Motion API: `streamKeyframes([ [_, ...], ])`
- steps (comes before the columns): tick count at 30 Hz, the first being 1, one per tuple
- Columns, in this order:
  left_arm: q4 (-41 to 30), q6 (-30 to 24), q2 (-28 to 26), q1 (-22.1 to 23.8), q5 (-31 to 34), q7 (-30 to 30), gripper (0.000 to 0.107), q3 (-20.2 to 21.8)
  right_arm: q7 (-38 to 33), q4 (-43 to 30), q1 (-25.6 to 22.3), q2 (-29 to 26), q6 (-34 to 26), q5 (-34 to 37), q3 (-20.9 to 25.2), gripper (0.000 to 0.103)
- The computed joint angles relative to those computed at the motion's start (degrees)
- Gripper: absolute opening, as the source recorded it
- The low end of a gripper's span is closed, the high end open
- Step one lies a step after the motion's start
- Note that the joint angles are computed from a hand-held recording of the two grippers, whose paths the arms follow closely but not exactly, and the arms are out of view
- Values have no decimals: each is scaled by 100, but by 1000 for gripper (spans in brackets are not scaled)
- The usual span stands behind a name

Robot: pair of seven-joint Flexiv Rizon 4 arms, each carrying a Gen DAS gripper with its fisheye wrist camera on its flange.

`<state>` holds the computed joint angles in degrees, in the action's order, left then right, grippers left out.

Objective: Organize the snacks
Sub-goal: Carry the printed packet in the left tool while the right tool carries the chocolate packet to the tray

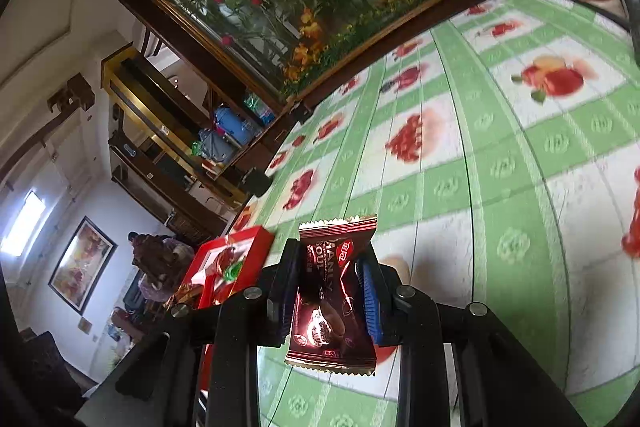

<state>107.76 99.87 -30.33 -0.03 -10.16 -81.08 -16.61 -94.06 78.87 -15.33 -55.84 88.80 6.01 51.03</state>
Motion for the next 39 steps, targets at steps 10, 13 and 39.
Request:
streamKeyframes([
  [10, 58, 81, 18, -114, -24, -97, 19, 245, -131, 54, 119, 94, -72, 35, -136, 29],
  [13, 20, 116, -19, -73, -41, -162, 19, 241, -161, 63, 196, 152, -109, 45, -243, 29],
  [39, -60, 509, -133, 34, 47, -544, 20, 612, -1067, -1449, 1072, -72, -1583, 852, -374, 29],
])
